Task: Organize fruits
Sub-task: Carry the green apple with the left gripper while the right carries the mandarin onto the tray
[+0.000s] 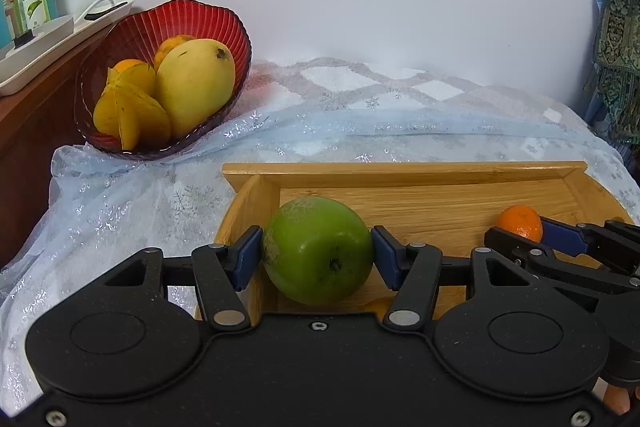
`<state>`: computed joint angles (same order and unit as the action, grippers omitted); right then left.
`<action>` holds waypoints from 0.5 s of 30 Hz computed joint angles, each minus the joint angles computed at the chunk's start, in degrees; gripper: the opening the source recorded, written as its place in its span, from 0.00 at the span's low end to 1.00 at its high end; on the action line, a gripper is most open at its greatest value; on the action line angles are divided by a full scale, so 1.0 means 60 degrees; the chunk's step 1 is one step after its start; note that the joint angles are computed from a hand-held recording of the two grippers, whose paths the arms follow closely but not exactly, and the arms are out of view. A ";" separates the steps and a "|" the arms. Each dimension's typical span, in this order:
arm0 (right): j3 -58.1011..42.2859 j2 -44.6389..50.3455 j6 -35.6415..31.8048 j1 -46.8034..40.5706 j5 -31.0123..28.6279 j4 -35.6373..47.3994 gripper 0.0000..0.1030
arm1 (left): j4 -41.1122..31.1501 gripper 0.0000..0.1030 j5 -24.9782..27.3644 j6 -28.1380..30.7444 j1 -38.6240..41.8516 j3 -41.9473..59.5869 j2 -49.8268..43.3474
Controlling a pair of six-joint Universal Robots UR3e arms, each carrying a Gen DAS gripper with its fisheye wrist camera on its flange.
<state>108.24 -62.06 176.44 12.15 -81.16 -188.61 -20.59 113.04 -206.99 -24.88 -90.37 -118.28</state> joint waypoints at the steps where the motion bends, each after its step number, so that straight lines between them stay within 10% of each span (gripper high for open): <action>1: -0.0016 0.0020 0.0011 -0.0001 -0.0005 0.0019 0.39 | 0.0008 0.55 0.0014 0.0030 -0.0009 0.0009 -0.0014; 15: -0.0236 0.0231 -0.0037 -0.0008 -0.0027 0.0238 0.39 | 0.0166 0.55 0.0022 0.0227 -0.0014 -0.0043 -0.0043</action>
<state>106.82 -60.67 176.22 12.11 -81.32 -187.18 -19.59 113.17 -205.63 -24.96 -90.63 -118.54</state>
